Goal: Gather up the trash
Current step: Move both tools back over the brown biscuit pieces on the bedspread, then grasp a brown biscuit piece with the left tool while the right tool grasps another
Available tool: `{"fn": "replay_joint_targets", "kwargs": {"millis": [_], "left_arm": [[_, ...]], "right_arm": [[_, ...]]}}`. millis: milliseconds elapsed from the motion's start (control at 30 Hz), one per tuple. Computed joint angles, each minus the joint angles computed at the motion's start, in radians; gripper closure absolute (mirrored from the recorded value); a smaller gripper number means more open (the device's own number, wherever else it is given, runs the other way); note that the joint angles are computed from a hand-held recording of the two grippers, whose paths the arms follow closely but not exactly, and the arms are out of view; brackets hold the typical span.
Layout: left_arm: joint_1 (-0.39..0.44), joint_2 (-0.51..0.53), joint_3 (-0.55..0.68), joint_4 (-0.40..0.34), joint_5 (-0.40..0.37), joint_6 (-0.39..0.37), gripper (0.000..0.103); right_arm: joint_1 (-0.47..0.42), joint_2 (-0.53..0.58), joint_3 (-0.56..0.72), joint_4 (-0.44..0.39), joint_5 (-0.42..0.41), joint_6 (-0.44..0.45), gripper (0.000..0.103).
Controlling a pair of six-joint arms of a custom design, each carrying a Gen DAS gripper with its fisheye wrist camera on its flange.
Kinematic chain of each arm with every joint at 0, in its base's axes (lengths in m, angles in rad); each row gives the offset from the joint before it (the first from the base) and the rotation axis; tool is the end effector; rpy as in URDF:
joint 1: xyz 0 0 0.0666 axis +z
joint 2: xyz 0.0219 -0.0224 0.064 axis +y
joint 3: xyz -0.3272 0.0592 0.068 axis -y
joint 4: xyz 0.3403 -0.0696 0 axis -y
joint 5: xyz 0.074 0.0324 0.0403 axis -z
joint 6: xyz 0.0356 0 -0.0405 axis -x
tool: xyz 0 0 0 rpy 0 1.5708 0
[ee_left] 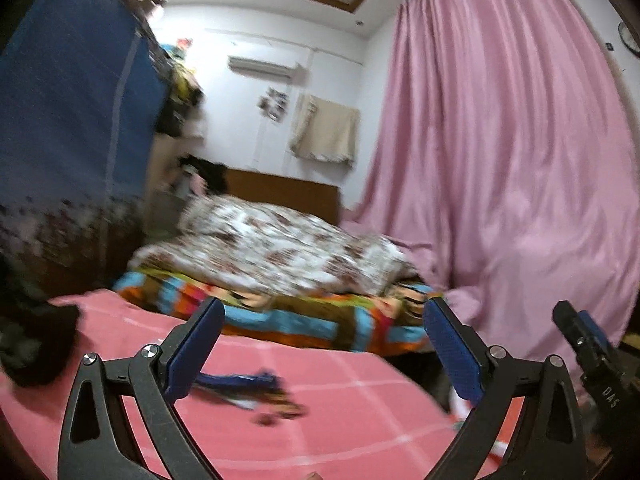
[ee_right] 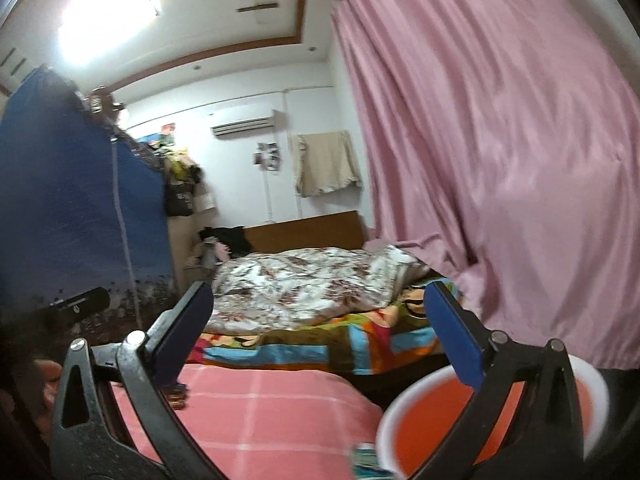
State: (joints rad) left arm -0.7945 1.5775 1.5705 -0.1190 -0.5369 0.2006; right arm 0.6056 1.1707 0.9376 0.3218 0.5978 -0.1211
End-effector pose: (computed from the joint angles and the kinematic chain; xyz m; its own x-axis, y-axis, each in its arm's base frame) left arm 0.3883 -0.3701 0.4416 -0.1376 -0.1042 -0.9850 0.2349 0.9626 -0.1347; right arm 0.3333 0.2059 0.3888 0.0711 0.1707 -0.9828 -0.0183 0.9853 0.1698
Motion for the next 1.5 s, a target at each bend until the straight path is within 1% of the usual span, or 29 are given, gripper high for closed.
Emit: {"fn": "replay_joint_targets", "kwargs": {"millis": [67,133,167,233,333,400,433,467,500,567,600,633,667,733,767,800,833,900,967,1033,1067,1133,1267,1300,1367,1433,1500], "left_arm": [[0.017,-0.055,-0.070,0.022,-0.024,-0.024,0.006],[0.038,-0.091,-0.111,0.013,-0.035,-0.038,0.006],[0.052,-0.109,-0.129,-0.003,-0.036,-0.039,0.006],[0.073,-0.130,-0.152,-0.030,-0.030,-0.030,0.006],[0.110,-0.142,-0.166,-0.085,-0.025,0.004,0.006],[0.134,-0.122,-0.148,-0.138,-0.019,0.034,0.006],[0.147,-0.111,-0.132,-0.188,-0.028,0.053,0.006],[0.155,-0.106,-0.129,-0.213,-0.022,0.070,0.006],[0.165,-0.100,-0.124,-0.230,-0.009,0.086,0.006],[0.194,-0.080,-0.109,-0.264,0.031,0.138,0.006],[0.206,-0.074,-0.111,-0.269,0.053,0.156,0.006],[0.216,-0.059,-0.094,-0.286,0.074,0.172,0.006],[0.225,-0.047,-0.079,-0.303,0.092,0.184,0.006],[0.250,-0.025,-0.052,-0.343,0.157,0.212,0.006],[0.264,-0.012,-0.034,-0.362,0.189,0.221,0.007],[0.274,0.002,-0.015,-0.388,0.220,0.231,0.007],[0.279,0.014,0.004,-0.407,0.235,0.236,0.009],[0.296,0.044,0.046,-0.446,0.295,0.249,0.014],[0.305,0.066,0.079,-0.479,0.347,0.267,0.024],[0.306,0.079,0.094,-0.502,0.386,0.272,0.031],[0.305,0.085,0.106,-0.514,0.398,0.271,0.032],[0.302,0.097,0.124,-0.539,0.423,0.264,0.034],[0.293,0.136,0.188,-0.616,0.440,0.254,0.047],[0.292,0.145,0.200,-0.634,0.442,0.253,0.049],[0.292,0.166,0.222,-0.655,0.457,0.250,0.056],[0.291,0.182,0.240,-0.678,0.482,0.246,0.062],[0.289,0.195,0.257,-0.697,0.511,0.239,0.063]], "right_arm": [[0.016,0.042,0.037,-0.005,-0.017,0.004,0.005],[0.021,0.081,0.076,-0.024,-0.049,-0.009,0.005],[0.025,0.092,0.087,-0.033,-0.059,-0.016,0.005],[0.028,0.132,0.141,-0.081,-0.090,-0.018,0.005],[0.031,0.200,0.231,-0.149,-0.136,-0.002,0.005],[0.025,0.242,0.294,-0.223,-0.174,-0.008,0.005],[0.021,0.258,0.316,-0.254,-0.197,-0.012,0.006],[0.019,0.271,0.331,-0.275,-0.214,-0.014,0.007],[0.020,0.290,0.355,-0.308,-0.230,-0.018,0.008],[0.016,0.321,0.391,-0.348,-0.256,-0.026,0.013],[0.012,0.341,0.420,-0.386,-0.275,-0.034,0.015],[0.008,0.353,0.435,-0.408,-0.290,-0.037,0.018],[0.003,0.371,0.461,-0.438,-0.309,-0.042,0.018],[-0.006,0.406,0.509,-0.505,-0.347,-0.046,0.019],[-0.008,0.435,0.552,-0.566,-0.363,-0.040,0.020],[-0.009,0.452,0.574,-0.594,-0.371,-0.037,0.023],[-0.010,0.479,0.609,-0.645,-0.392,-0.034,0.030],[-0.015,0.520,0.659,-0.716,-0.428,-0.036,0.034],[-0.014,0.549,0.695,-0.763,-0.448,-0.031,0.042],[-0.013,0.568,0.722,-0.803,-0.467,-0.016,0.047],[-0.013,0.579,0.736,-0.823,-0.478,-0.009,0.049],[-0.014,0.593,0.756,-0.854,-0.505,0.000,0.052],[-0.023,0.631,0.802,-0.926,-0.578,0.007,0.061],[-0.025,0.634,0.810,-0.940,-0.592,0.007,0.062],[-0.032,0.650,0.832,-0.968,-0.630,0.008,0.064],[-0.037,0.665,0.853,-0.997,-0.658,0.011,0.065],[-0.039,0.676,0.867,-1.019,-0.664,0.010,0.066]]}}
